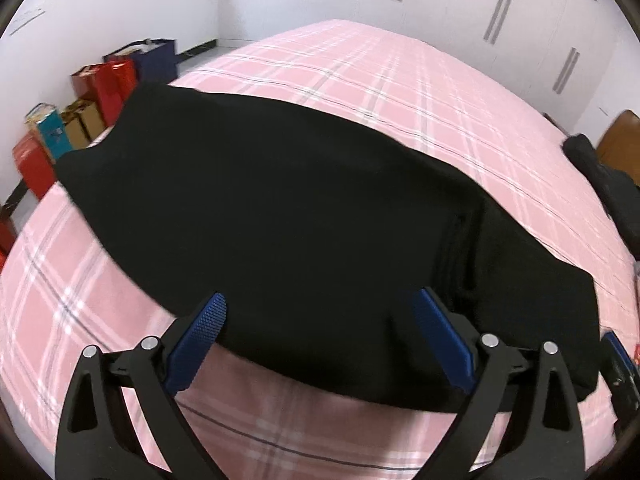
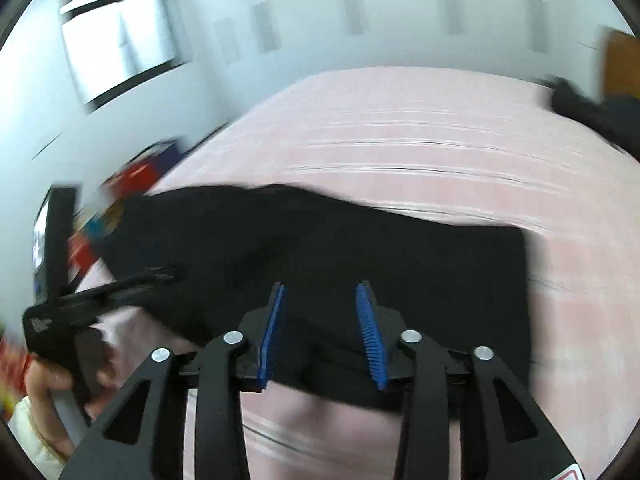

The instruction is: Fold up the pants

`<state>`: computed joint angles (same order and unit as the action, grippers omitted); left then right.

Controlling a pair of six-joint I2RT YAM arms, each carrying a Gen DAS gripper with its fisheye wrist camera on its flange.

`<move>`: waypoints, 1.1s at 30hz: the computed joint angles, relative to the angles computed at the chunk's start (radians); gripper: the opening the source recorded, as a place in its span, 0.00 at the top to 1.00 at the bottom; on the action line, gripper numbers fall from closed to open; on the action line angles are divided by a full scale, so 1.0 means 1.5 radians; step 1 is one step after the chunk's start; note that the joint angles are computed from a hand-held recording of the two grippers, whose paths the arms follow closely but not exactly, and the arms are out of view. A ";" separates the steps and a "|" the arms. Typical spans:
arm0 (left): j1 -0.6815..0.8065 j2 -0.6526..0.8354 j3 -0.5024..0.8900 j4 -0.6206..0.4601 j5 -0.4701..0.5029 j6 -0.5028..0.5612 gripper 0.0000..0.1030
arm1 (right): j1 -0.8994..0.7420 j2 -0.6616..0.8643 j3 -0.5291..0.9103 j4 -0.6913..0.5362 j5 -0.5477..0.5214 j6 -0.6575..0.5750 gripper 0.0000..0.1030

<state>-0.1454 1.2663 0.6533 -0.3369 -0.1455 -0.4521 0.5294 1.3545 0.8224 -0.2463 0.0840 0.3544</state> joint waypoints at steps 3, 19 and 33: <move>-0.044 0.020 0.010 0.007 -0.012 -0.003 0.09 | -0.071 -0.085 -0.081 -0.062 0.050 -0.024 0.56; -0.162 0.125 0.051 -0.009 -0.130 -0.024 0.08 | -0.205 -0.044 -0.149 0.072 -0.047 -0.082 0.88; -0.151 0.111 0.046 -0.025 -0.128 0.000 0.08 | -0.155 -0.167 -0.084 -0.070 -0.018 -0.002 0.84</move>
